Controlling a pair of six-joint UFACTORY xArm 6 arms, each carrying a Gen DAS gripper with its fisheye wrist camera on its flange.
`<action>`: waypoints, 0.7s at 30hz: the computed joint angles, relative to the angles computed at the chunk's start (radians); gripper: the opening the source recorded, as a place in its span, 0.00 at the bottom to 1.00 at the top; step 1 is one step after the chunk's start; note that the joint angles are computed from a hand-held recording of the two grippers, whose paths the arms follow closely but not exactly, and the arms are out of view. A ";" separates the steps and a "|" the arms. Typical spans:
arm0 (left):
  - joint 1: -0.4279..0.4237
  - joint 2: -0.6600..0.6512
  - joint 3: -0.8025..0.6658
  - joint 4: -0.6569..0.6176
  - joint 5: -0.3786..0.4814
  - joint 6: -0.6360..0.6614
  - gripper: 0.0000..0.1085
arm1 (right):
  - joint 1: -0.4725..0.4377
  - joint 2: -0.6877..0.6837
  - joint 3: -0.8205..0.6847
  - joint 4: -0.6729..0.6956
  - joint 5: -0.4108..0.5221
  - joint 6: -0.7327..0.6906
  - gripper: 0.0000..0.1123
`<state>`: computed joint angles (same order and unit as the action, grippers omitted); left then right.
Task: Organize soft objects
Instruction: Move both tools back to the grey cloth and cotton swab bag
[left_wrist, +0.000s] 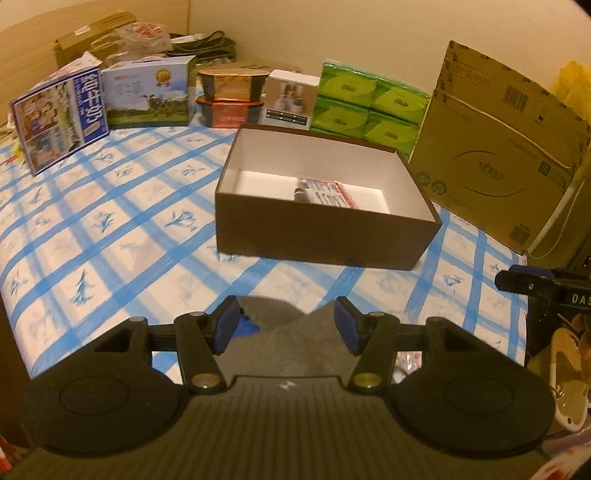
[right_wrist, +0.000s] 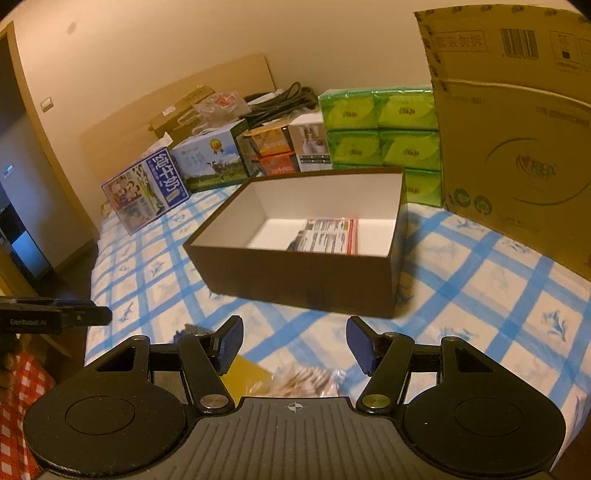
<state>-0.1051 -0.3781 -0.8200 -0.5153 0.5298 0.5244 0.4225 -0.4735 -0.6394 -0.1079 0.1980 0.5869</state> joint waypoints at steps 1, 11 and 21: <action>0.004 -0.016 0.017 0.001 -0.002 0.000 0.51 | 0.005 -0.010 0.009 -0.018 0.004 0.020 0.55; -0.006 -0.118 0.174 0.091 -0.042 -0.053 0.51 | 0.059 -0.082 0.094 -0.082 0.058 0.127 0.55; -0.094 -0.180 0.305 0.119 -0.080 -0.019 0.55 | 0.089 -0.142 0.164 -0.041 0.122 0.154 0.55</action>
